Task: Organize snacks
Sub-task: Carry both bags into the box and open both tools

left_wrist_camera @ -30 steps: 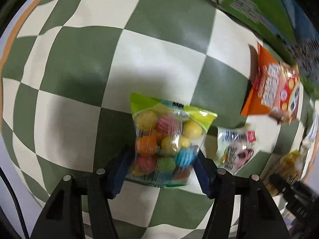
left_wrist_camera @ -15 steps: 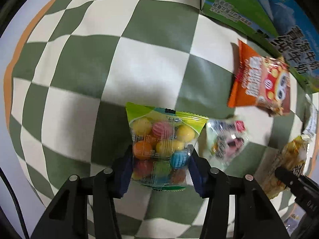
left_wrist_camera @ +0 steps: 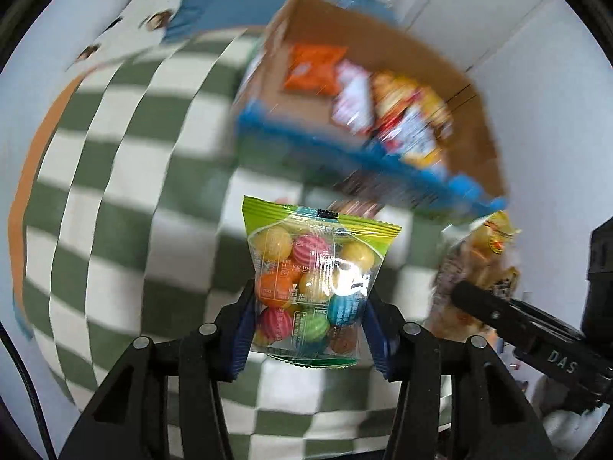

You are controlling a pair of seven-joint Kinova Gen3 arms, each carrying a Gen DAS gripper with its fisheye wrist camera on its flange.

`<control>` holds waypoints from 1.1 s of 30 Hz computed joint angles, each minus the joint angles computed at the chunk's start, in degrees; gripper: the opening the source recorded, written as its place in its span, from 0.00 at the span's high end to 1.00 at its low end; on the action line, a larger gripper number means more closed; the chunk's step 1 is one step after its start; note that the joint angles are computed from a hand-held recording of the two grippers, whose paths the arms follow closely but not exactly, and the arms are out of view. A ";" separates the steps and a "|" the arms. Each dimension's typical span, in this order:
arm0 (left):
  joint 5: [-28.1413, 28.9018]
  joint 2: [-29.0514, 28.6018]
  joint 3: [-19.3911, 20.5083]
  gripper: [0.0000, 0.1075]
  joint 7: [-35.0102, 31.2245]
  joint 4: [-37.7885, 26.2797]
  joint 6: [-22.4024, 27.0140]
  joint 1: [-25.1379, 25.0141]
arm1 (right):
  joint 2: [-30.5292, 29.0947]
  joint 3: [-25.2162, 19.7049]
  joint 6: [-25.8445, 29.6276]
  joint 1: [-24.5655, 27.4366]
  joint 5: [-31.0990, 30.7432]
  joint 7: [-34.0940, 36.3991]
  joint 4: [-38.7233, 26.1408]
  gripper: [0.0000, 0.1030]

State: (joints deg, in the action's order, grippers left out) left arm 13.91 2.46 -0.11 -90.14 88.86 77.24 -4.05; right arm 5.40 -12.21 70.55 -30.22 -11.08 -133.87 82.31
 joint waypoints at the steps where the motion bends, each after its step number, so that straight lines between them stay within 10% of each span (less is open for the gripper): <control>1: -0.39 1.35 0.21 0.56 1.07 -2.65 0.71 1.35 | 0.33 0.69 1.25 0.84 0.08 1.04 -2.46 0.60; 16: -8.49 31.79 3.11 0.55 8.55 -41.56 14.72 7.73 | 21.33 7.63 21.74 7.30 8.22 10.47 -36.78 0.60; 24: -10.83 39.64 2.61 0.55 8.30 -48.42 20.33 8.39 | 26.01 8.09 24.45 8.95 6.41 12.44 -36.54 0.59; 28: -9.52 41.96 2.96 0.47 9.09 -49.67 22.08 7.41 | 28.31 8.25 26.90 9.43 5.50 12.22 -36.87 0.21; 33: -9.40 40.92 2.87 0.34 8.67 -47.32 19.20 7.40 | 29.52 8.14 27.63 8.71 5.80 13.29 -36.97 0.15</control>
State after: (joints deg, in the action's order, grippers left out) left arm 4.51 43.38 2.75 -81.46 41.53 96.44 3.35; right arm 34.93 -4.07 98.18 -21.51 -5.29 -120.58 45.33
